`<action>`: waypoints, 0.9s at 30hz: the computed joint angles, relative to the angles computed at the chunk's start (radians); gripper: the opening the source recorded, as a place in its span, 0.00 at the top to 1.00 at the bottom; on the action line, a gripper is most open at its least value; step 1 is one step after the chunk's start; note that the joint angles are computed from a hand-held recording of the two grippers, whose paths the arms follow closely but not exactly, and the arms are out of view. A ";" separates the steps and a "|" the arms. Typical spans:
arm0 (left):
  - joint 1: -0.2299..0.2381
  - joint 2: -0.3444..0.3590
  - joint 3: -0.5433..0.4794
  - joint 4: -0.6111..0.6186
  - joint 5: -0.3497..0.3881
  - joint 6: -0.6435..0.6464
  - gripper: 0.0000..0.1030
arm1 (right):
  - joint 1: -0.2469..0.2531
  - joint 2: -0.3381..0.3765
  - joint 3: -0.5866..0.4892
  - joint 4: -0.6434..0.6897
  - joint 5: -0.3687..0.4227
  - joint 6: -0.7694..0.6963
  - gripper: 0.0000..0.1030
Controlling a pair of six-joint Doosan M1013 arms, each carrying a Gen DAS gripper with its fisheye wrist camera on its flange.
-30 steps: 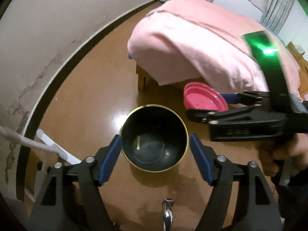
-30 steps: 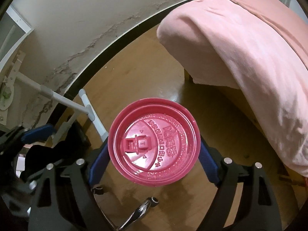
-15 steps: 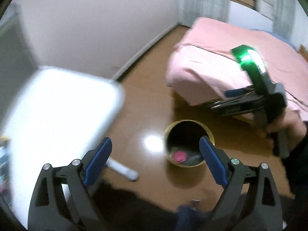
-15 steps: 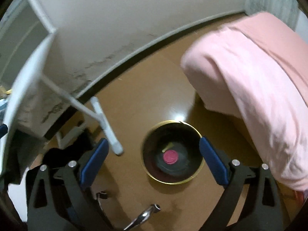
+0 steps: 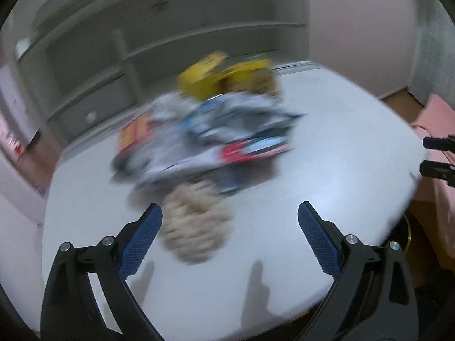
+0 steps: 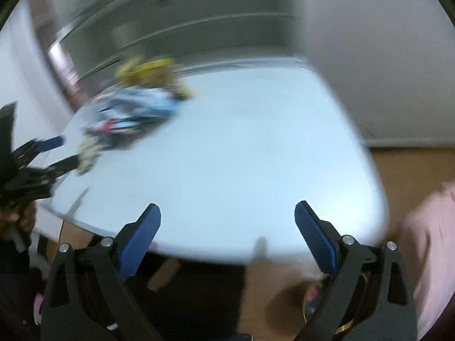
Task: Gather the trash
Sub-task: 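Move both tools back over the desk, then grasp the cream knotted snack with the left tool while the right grasps a wrapper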
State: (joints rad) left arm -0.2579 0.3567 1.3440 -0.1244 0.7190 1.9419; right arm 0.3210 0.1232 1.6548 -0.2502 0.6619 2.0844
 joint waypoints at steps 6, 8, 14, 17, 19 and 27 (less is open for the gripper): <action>0.035 0.022 0.002 -0.023 0.005 0.024 0.09 | 0.060 0.149 -0.192 0.069 0.046 -0.212 0.12; 0.036 0.038 -0.007 -0.008 0.004 0.011 0.09 | 0.069 0.184 -0.242 0.079 0.061 -0.248 0.13; 0.056 0.072 -0.038 -0.073 0.025 0.055 0.10 | 0.063 0.255 -0.331 0.120 0.100 -0.307 0.23; 0.066 0.075 -0.045 -0.131 0.067 0.107 0.52 | 0.060 0.284 -0.368 0.125 0.131 -0.324 0.31; 0.071 0.074 -0.047 -0.129 0.086 0.103 0.64 | 0.063 0.298 -0.385 0.118 0.145 -0.334 0.35; 0.100 0.050 -0.044 -0.144 0.084 0.083 0.65 | 0.095 0.368 -0.475 0.015 0.230 -0.345 0.46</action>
State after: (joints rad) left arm -0.1577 0.4071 1.3000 -0.2681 0.8030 2.0245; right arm 0.4156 0.4908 1.1797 -0.2353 0.8922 1.7397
